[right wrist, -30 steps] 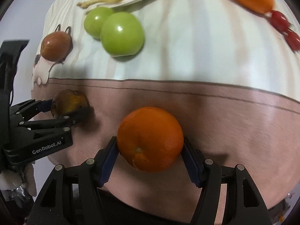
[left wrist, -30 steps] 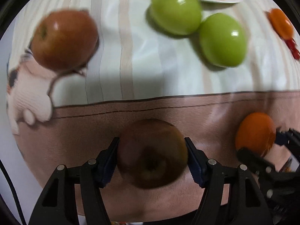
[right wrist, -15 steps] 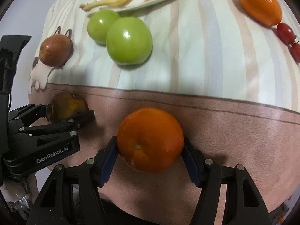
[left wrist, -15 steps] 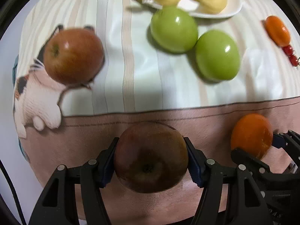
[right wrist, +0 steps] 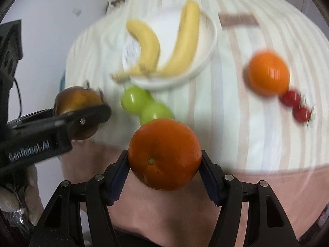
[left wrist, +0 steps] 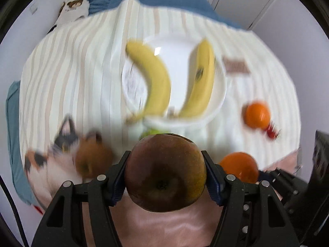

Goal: Organize fruits
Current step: 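Place the pear and orange onto the plate between the bananas, open both grippers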

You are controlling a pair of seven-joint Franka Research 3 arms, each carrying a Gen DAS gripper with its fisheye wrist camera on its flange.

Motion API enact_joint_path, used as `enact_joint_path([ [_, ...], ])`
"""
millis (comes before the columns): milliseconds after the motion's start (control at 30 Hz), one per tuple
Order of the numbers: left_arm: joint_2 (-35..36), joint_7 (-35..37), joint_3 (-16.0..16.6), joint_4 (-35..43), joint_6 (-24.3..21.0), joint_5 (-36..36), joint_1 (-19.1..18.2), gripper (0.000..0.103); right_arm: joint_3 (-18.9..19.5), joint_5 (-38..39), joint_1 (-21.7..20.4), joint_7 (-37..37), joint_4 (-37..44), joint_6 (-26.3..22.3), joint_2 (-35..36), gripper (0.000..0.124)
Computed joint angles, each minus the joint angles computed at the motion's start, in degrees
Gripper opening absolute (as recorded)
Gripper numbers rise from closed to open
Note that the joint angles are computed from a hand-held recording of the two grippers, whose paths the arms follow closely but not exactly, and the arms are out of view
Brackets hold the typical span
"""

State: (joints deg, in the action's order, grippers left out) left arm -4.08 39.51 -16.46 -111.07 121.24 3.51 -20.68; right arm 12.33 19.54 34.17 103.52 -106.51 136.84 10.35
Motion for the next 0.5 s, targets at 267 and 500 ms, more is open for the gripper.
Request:
enact_joint_path([
  [267, 14.4, 11.0, 3.2, 17.1, -0.8, 2.7, 4.9, 0.063, -2.3, -3.7, 0.9, 5.7, 22.7, -0.7, 15.8, 0.068],
  [500, 27.7, 18.5, 3.1, 32.5, -8.7, -2.0, 7.6, 0.063, -3.7, -4.8, 2.2, 10.7, 39.3, -5.2, 27.8, 0.068],
])
